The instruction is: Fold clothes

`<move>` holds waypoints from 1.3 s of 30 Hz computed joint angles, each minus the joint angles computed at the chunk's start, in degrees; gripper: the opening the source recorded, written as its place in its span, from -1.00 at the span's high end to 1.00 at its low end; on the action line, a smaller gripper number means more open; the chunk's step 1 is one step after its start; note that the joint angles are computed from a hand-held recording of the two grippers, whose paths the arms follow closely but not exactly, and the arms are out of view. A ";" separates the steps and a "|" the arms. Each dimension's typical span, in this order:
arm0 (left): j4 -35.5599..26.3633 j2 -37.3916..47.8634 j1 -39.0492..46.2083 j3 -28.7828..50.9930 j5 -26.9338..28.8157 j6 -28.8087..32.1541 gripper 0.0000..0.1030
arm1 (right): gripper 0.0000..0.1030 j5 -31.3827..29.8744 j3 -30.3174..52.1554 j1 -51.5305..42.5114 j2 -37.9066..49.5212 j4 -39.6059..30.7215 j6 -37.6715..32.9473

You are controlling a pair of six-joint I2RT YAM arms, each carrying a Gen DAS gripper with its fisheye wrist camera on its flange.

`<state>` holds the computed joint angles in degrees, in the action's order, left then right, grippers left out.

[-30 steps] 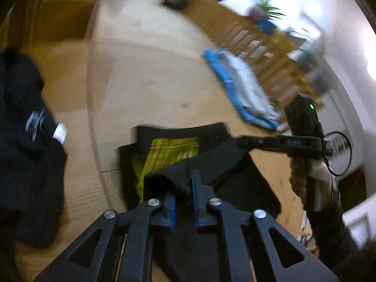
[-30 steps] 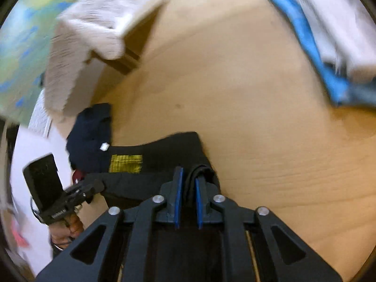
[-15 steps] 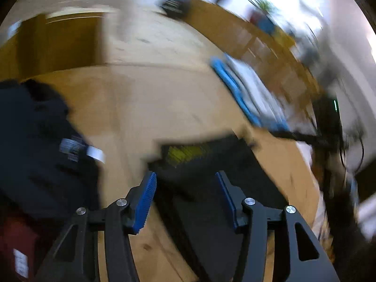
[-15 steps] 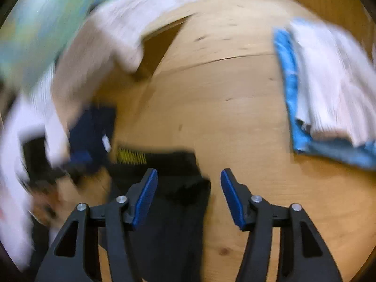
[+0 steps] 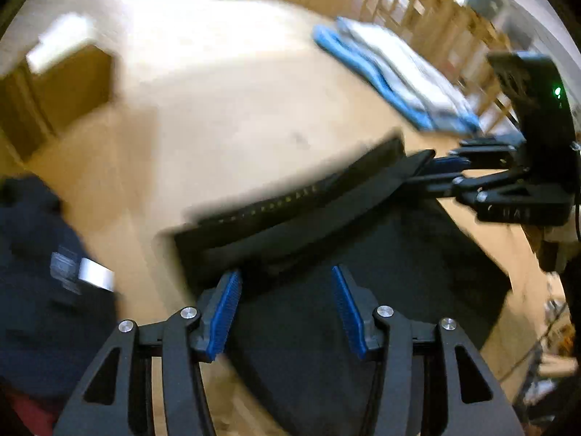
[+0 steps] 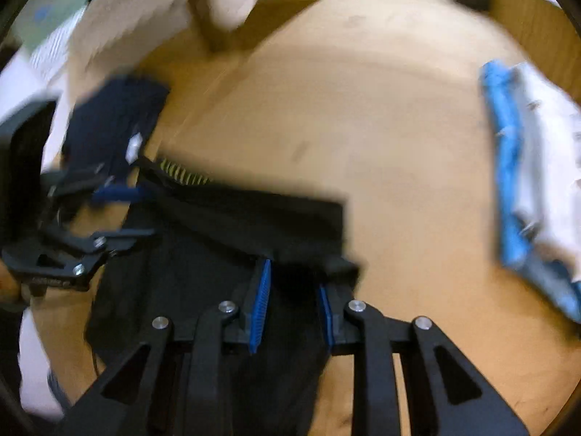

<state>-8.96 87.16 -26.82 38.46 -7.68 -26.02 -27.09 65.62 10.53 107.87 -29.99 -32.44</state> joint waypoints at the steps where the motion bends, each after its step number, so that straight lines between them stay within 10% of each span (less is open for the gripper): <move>1: 0.07 -3.10 1.36 -1.17 -0.87 -0.12 0.03 | 0.52 -3.01 1.69 -1.19 0.27 -1.59 0.46; 8: -1.23 -12.92 5.62 -6.42 1.72 0.12 -0.03 | 0.49 -2.74 0.39 -1.24 -0.33 -4.38 -4.42; 19: 1.39 3.07 0.78 -2.87 -2.90 -3.17 -0.03 | 0.37 3.44 -6.59 0.50 -1.66 2.08 -6.65; 25: -1.77 -7.59 -16.59 -8.01 -4.96 -11.14 -0.15 | 0.32 0.45 -16.64 -7.49 -13.10 -5.62 -18.83; 31: -2.85 3.73 -30.32 -4.03 -9.84 -18.16 -0.20 | 0.17 4.78 -29.82 -12.90 -18.59 2.14 -25.29; 39: -8.13 1.46 -33.74 -2.12 -10.39 -23.81 -0.28 | 0.10 4.89 -33.65 -17.16 -25.44 -1.52 -30.74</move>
<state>-17.09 88.62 -60.56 36.34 -18.06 -49.83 -22.20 31.97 -6.63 82.43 -31.51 -63.18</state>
